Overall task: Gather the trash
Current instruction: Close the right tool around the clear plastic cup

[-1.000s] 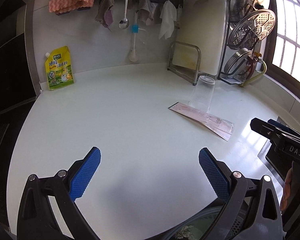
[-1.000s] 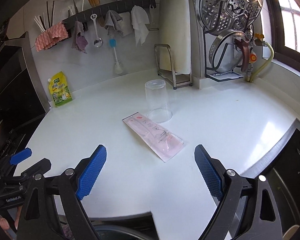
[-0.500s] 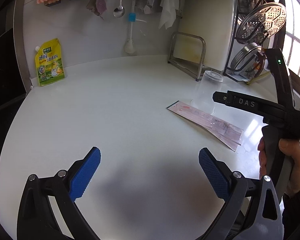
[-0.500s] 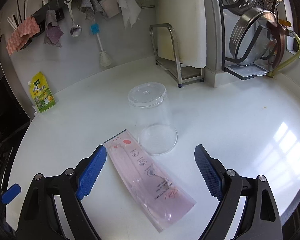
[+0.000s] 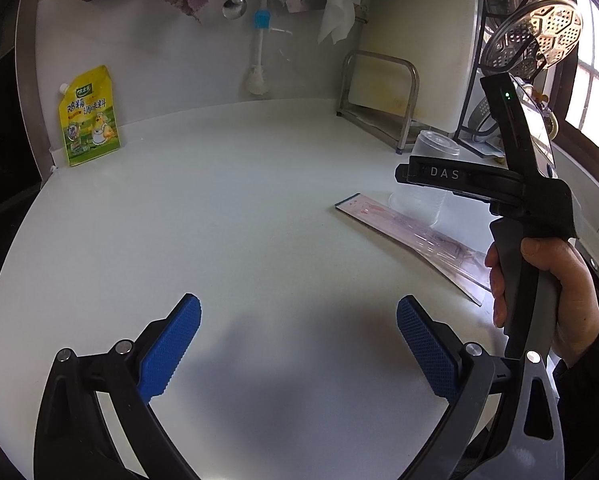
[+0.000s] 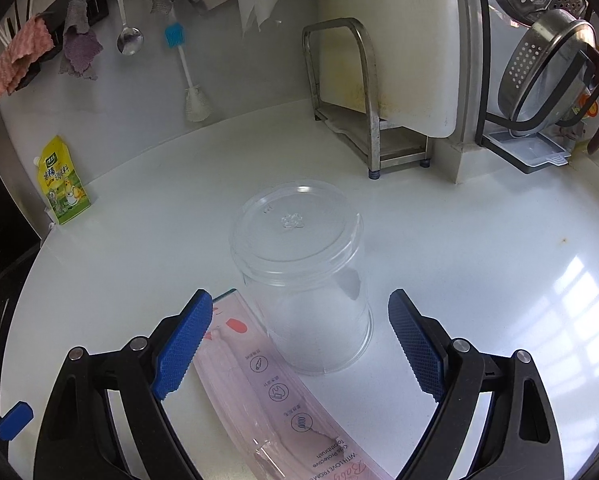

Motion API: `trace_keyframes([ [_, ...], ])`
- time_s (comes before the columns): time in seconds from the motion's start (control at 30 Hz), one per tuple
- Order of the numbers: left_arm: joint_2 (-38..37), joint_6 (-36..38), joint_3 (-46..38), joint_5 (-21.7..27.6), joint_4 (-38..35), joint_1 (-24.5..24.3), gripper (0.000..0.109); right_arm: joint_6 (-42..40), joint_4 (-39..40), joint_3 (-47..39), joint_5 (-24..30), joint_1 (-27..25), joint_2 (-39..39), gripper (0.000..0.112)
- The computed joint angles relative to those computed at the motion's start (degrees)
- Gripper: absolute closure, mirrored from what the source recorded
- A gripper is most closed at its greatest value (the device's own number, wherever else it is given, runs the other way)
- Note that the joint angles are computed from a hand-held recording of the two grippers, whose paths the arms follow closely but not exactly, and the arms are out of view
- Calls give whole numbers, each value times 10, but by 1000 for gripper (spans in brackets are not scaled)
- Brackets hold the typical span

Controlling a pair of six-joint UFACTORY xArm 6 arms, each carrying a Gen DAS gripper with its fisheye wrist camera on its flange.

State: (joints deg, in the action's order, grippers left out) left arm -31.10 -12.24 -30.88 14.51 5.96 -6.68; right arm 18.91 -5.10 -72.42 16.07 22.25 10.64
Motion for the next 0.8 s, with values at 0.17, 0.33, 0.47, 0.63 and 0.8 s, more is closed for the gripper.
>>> trace_keyframes([
  [0.17,7,-7,-6,-1,14,-3,12,29,-42,-6,-7,-1,6,28],
  [0.33,15,-16,-13,-2,17,-7,12,14,-26,2,-16,-2,2,52],
  [0.47,25,-32,-23,1,26,-16,12,-1,1,19,-33,-6,-7,58],
  [0.63,47,-88,-41,3,66,-31,12,17,-10,60,-58,-21,-37,59],
  [0.8,81,-164,-74,8,123,-57,12,117,-121,108,-69,-58,-82,59],
])
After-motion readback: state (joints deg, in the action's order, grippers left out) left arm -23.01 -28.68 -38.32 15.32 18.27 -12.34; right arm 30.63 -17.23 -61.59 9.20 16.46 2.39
